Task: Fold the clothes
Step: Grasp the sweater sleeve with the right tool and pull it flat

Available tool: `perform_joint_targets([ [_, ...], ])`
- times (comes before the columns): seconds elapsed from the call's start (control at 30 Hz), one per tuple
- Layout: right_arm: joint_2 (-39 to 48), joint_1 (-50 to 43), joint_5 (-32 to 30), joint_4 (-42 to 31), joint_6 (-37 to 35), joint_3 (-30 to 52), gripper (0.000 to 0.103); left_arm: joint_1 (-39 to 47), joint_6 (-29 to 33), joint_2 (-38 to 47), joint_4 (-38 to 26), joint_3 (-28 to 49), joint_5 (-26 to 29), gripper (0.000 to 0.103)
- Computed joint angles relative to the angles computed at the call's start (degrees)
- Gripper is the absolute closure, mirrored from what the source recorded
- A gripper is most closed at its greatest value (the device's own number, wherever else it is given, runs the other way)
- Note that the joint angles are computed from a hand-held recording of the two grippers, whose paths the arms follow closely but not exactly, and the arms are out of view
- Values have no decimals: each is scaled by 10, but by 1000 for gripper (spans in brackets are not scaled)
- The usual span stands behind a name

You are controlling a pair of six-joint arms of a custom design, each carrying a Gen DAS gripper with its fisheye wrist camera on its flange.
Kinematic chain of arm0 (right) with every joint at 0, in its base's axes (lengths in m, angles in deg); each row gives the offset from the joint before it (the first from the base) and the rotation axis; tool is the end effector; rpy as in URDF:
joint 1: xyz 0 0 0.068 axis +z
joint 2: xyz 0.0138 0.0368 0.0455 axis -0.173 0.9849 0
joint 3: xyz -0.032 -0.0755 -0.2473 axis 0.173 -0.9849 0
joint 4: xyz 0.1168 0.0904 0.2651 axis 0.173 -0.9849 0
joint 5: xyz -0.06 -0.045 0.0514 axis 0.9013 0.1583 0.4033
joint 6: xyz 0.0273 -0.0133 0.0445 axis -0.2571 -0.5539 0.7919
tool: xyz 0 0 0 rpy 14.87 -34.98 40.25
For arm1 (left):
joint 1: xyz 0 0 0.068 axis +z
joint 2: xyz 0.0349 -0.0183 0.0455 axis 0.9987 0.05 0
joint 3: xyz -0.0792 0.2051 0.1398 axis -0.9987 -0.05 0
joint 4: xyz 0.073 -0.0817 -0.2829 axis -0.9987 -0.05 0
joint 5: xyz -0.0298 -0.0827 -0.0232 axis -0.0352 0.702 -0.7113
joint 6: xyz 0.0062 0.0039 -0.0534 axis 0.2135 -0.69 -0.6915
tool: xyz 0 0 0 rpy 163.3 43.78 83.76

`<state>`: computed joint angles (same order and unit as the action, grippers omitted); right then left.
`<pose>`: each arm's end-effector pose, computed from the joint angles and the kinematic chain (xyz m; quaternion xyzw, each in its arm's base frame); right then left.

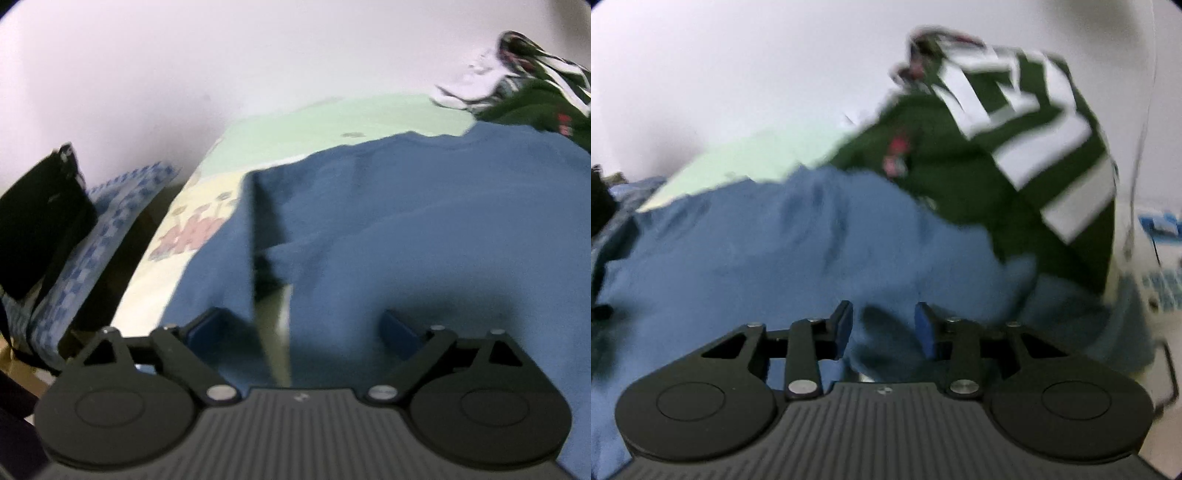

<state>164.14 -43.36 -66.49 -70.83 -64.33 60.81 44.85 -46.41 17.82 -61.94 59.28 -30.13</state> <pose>0.2402 -0.1332 0.0861 -0.0992 0.9165 0.1108 0.3714 0.1322 -0.0890 0.0632 -0.0540 0.9178 0.1221 0.3738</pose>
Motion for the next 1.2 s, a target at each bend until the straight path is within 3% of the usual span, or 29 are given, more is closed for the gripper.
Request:
perform_joint_targets([
  [0.07,15,-8,21,44,34,-4,86,40,34,-69,-6,-25,17,9],
  [0.1,5,-8,35,50,51,-9,86,60,55,-81,-2,-29,24,12],
  [0.17,-19,-9,49,50,78,-18,81,92,95,-93,14,-32,39,12],
  [0.2,-41,-13,26,28,80,-24,75,104,114,-95,26,-32,47,12],
  [0.27,-86,-7,-12,-20,62,-42,76,126,147,-91,51,-31,63,10],
  [0.37,-143,37,40,-32,64,-82,73,136,176,23,122,-8,50,11],
  [0.43,-156,42,86,-13,94,-100,72,143,187,34,129,-8,53,12],
  [0.5,-164,14,100,-33,113,-95,75,126,187,-22,87,-17,46,14],
  [0.57,-198,-32,70,-68,89,-96,74,91,177,-113,9,-29,32,15],
  [0.67,-268,-78,69,-72,74,-114,52,28,143,-220,-94,-32,18,15],
  [0.7,-268,-94,70,-61,88,-110,50,5,129,-227,-107,-28,19,15],
  [0.8,-223,-129,76,-26,140,-82,50,-55,106,-129,-43,4,22,14],
  [0.97,-70,-93,133,79,223,-17,49,-133,104,127,119,95,32,12],
  [1.07,3,-85,149,114,260,23,50,-163,113,227,177,146,56,10],
  [1.13,39,-92,149,117,274,45,58,-185,112,281,191,178,61,10],
  [1.2,72,-115,121,98,283,71,84,-203,111,327,200,206,68,10],
])
